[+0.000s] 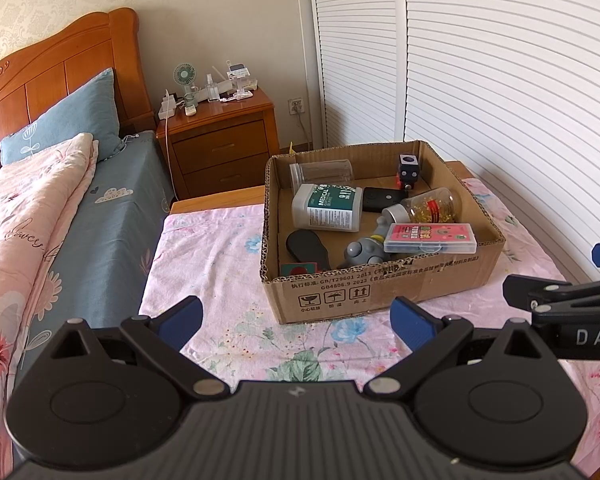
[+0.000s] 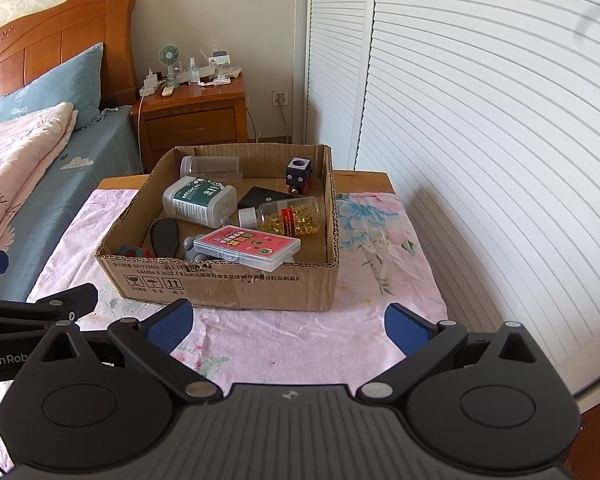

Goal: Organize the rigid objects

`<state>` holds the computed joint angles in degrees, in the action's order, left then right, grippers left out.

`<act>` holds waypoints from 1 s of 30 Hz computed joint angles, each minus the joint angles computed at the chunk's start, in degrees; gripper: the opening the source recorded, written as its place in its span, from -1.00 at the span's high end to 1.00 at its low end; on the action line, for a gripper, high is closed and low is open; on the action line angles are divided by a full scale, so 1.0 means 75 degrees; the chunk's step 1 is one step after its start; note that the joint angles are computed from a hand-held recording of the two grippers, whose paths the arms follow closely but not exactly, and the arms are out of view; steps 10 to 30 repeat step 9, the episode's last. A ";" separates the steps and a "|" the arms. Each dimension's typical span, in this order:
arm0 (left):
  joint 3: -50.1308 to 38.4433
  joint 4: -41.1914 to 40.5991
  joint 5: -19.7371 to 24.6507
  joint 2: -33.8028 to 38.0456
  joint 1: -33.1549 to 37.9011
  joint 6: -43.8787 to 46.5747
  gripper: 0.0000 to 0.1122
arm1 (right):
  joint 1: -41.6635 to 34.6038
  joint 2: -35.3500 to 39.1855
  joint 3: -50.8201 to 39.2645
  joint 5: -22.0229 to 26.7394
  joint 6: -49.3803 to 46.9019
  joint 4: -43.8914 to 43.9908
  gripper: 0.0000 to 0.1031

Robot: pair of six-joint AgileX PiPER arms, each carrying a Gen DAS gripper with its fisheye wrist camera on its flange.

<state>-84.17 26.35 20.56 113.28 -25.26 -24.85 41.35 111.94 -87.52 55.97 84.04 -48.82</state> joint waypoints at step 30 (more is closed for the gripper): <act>0.0003 0.0015 0.0015 -0.0012 -0.0007 -0.0021 -0.77 | 0.0004 -0.0022 0.0026 -0.0003 0.0022 -0.0036 -1.00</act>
